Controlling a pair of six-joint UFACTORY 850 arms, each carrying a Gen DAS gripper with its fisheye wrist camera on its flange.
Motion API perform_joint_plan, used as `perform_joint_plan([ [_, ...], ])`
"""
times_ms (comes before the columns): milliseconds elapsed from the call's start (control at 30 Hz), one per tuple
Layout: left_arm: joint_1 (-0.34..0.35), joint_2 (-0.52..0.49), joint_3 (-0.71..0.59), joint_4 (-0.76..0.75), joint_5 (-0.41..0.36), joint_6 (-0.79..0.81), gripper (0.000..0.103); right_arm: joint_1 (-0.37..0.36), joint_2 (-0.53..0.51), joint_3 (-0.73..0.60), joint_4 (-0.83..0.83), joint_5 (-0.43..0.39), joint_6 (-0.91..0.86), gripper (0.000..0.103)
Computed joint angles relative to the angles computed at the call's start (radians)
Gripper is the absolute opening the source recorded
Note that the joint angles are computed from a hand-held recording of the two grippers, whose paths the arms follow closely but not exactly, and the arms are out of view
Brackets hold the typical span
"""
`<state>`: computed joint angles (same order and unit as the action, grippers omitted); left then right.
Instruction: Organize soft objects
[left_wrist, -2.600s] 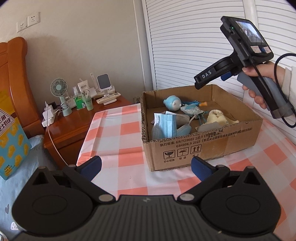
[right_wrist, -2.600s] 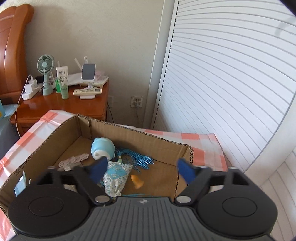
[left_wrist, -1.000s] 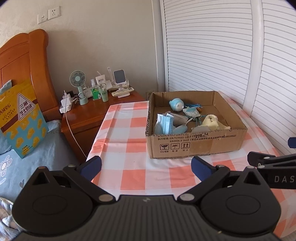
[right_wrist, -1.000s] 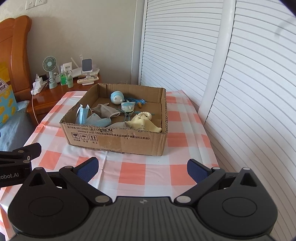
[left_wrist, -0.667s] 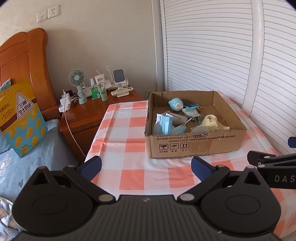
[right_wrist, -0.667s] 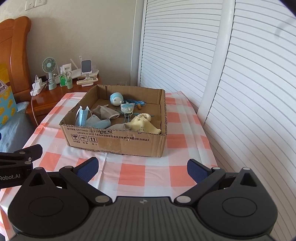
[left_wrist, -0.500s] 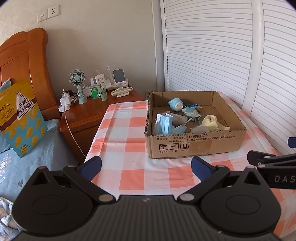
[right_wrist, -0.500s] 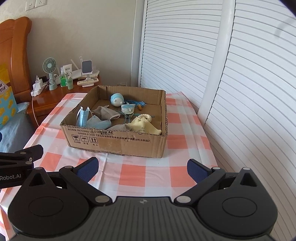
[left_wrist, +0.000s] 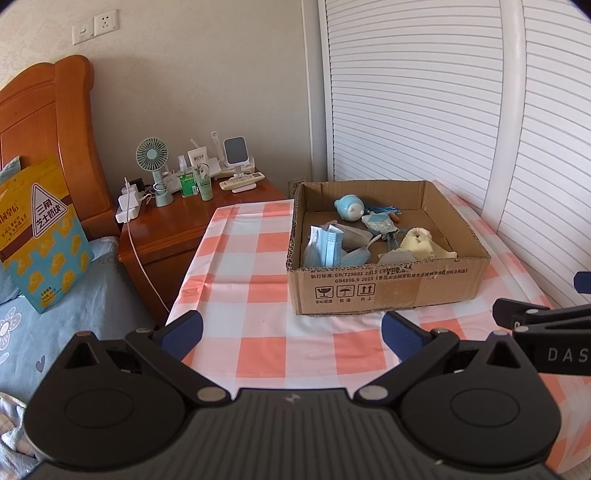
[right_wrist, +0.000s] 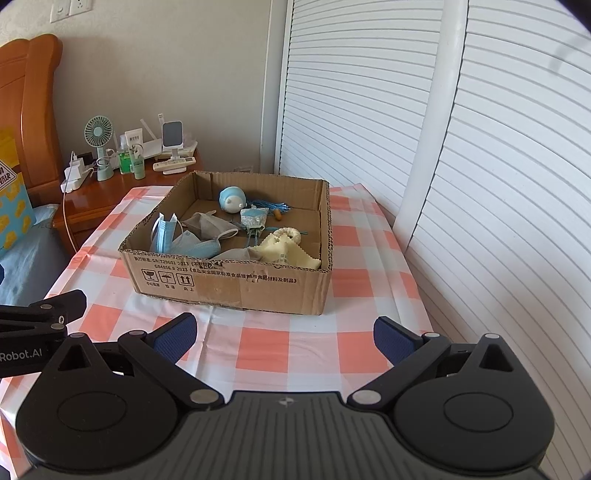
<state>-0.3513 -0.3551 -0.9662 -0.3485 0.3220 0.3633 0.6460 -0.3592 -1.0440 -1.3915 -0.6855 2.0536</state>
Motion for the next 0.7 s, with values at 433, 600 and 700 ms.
perform_joint_plan([
  [433,-0.002,-0.001,0.000,-0.001,0.001,-0.001,0.102,0.000,-0.001,0.000,0.003,-0.002,-0.002,0.103],
  [600,0.000,-0.002,-0.002,0.008,-0.004,-0.009,0.102,0.000,-0.001,-0.001,0.003,-0.001,-0.004,0.103],
  [700,-0.003,-0.002,-0.001,0.001,-0.004,-0.002,0.102,-0.002,-0.001,0.001,0.002,0.000,-0.006,0.103],
])
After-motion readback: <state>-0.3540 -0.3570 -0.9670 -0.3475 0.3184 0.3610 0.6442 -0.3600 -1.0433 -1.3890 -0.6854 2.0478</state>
